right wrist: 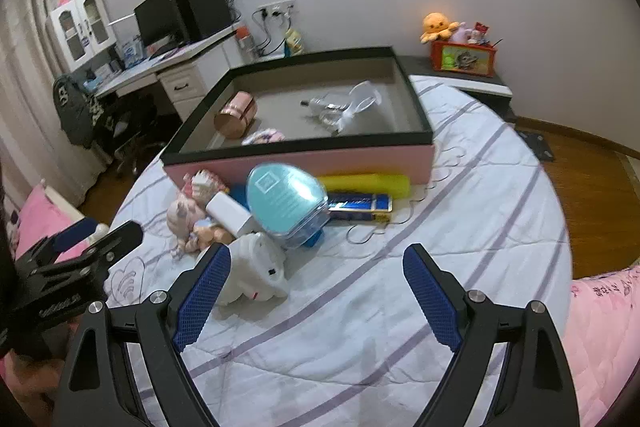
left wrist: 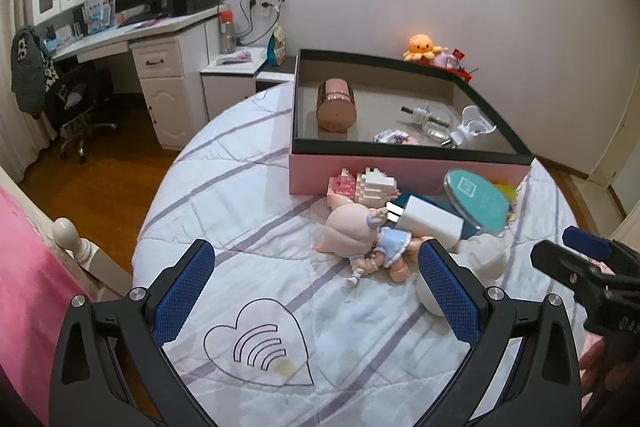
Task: Organize rigid objects
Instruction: 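Grasp the baby doll with the left tool while the right tool grasps the white bunny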
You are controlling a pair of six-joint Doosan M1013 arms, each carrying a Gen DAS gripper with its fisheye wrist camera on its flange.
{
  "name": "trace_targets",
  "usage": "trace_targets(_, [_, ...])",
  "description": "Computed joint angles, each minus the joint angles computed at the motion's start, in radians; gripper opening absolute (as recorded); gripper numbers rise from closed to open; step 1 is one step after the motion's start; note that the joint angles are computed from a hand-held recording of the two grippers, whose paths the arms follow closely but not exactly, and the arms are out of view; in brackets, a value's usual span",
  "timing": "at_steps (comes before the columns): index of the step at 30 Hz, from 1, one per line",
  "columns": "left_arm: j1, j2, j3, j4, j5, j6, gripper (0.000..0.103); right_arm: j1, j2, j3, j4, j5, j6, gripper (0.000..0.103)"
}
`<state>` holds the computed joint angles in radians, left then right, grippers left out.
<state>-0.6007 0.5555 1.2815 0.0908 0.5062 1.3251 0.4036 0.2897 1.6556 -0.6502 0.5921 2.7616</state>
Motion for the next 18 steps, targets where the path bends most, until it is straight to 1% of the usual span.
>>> trace_targets(3, [0.003,0.022,-0.026,-0.028,0.028,0.032,0.103,-0.002,0.01,-0.005,0.051,-0.015,-0.057,0.09])
trace_targets(6, [0.007,0.046,-0.054,-0.087,0.053,0.091,0.103,-0.005,0.023,-0.012,0.131,-0.034,-0.149,0.09])
trace_targets(10, [0.011,0.075,-0.086,-0.162,0.078,0.172,0.103,-0.006,0.044,-0.03,0.221,-0.031,-0.271,0.09])
trace_targets(13, [0.014,0.098,-0.117,-0.223,0.124,0.261,0.103,-0.007,0.061,-0.044,0.278,-0.028,-0.345,0.09])
trace_targets(18, [0.024,0.101,-0.117,-0.307,0.122,0.35,0.103,-0.008,0.082,-0.06,0.325,-0.028,-0.413,0.09])
